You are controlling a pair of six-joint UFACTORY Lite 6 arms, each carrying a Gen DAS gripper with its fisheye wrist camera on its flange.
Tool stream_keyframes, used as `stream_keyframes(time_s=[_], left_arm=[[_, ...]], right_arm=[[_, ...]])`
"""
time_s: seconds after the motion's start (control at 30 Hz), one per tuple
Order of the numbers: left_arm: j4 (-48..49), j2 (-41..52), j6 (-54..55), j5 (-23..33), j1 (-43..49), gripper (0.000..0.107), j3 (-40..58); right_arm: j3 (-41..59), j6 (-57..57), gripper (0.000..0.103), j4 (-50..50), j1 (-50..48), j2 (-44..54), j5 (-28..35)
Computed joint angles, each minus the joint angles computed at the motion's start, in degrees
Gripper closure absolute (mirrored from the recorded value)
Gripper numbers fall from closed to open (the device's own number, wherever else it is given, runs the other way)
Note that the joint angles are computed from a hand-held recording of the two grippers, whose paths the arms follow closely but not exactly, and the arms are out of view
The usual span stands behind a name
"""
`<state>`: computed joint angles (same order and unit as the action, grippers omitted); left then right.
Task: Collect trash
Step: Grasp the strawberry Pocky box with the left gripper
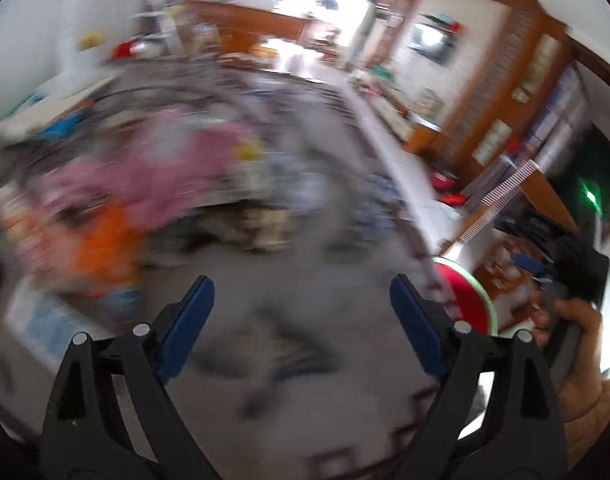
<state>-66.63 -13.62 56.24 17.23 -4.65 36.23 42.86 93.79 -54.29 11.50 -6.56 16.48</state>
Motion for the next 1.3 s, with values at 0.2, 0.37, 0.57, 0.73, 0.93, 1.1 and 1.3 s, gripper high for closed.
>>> stream_keyframes(time_s=[0.2, 0.37, 0.57, 0.73, 0.93, 1.1, 1.3], left_arm=[[1.8, 2.2, 4.8, 8.8, 26.2, 0.020, -0.4], [3.1, 13.6, 6.2, 10.0, 35.8, 0.020, 10.1], [9.9, 29.1, -1.4, 6.4, 36.7, 0.020, 24.2], [14.5, 37.5, -8.6, 10.6, 38.0, 0.020, 29.9], [13.5, 40.6, -8.5, 11.0, 36.8, 0.024, 32.1], [8.5, 40.7, -2.4, 13.4, 37.4, 0.060, 31.6], [1.3, 37.2, 7.6, 15.5, 37.0, 0.081, 28.8]], right_arm=[[8.2, 2.8, 0.022, -1.4, 9.4, 7.9, 3.7], [12.4, 3.8, 0.022, -1.9, 14.7, 11.7, 3.1], [17.1, 9.8, 0.021, -9.1, 20.2, 16.0, 2.1], [21.5, 7.7, 0.021, -8.9, 22.9, 21.0, 2.8], [24.1, 5.9, 0.021, -8.5, 24.4, 24.3, 2.9], [24.6, 5.4, 0.021, -9.3, 25.9, 24.9, 3.0], [24.3, 5.1, 0.021, -7.3, 25.3, 25.6, -1.2]])
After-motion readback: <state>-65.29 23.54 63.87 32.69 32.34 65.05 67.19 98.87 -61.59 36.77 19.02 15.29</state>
